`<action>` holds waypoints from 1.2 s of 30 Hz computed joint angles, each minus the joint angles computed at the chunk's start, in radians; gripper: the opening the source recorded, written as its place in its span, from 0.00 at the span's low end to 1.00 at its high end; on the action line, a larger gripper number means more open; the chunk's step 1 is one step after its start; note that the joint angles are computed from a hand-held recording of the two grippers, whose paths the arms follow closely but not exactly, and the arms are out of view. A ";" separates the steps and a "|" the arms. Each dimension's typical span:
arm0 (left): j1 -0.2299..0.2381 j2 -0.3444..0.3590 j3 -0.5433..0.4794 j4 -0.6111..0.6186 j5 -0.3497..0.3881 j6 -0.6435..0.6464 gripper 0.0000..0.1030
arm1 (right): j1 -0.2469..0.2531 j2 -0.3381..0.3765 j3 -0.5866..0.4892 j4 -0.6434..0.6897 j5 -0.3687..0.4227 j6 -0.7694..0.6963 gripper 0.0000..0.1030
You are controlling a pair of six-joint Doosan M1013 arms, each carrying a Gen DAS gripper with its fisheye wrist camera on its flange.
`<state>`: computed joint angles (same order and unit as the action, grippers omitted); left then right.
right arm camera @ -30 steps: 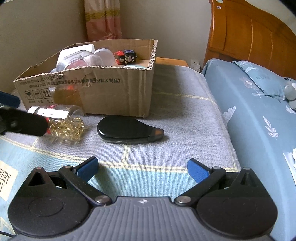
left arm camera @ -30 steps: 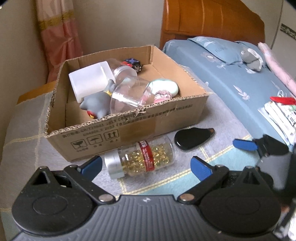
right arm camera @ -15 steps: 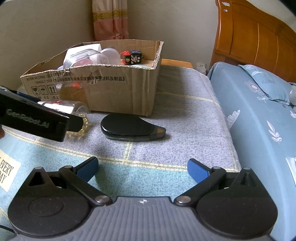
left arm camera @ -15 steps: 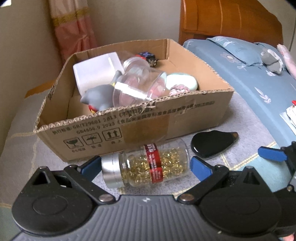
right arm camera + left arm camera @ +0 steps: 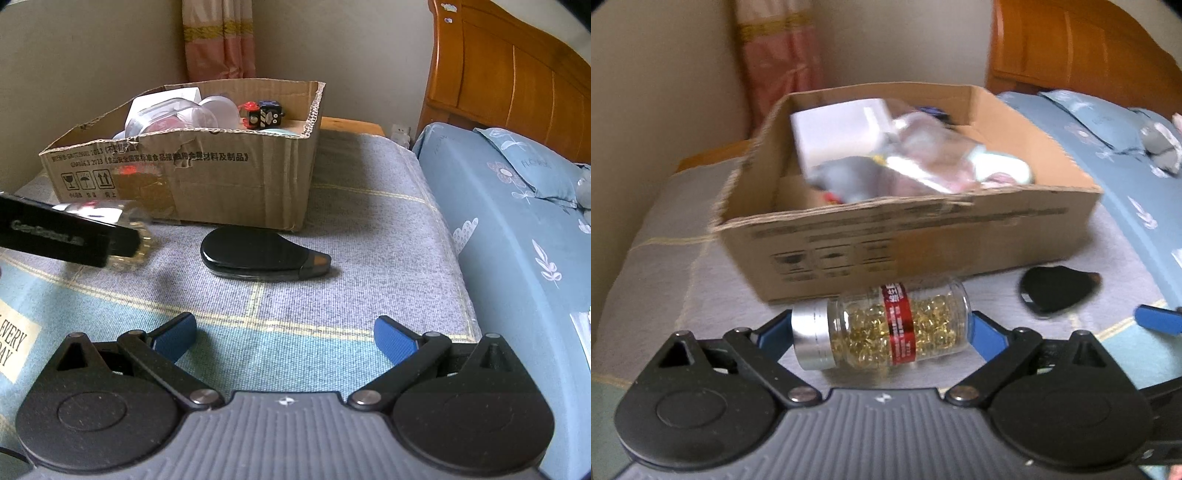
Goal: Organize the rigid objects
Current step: 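Grasp the gold-capsule bottle with the left tool while the right grasps the tape dispenser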
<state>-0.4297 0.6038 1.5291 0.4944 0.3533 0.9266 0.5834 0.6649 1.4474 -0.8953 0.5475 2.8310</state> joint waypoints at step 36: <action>0.042 -0.015 0.025 -0.116 -0.054 0.104 0.92 | 0.000 0.077 -0.153 0.078 0.087 -0.039 0.90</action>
<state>-0.3882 0.5888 1.5540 0.3783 0.2997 1.0310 0.5832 0.7417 1.2946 -0.8169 0.6350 2.7921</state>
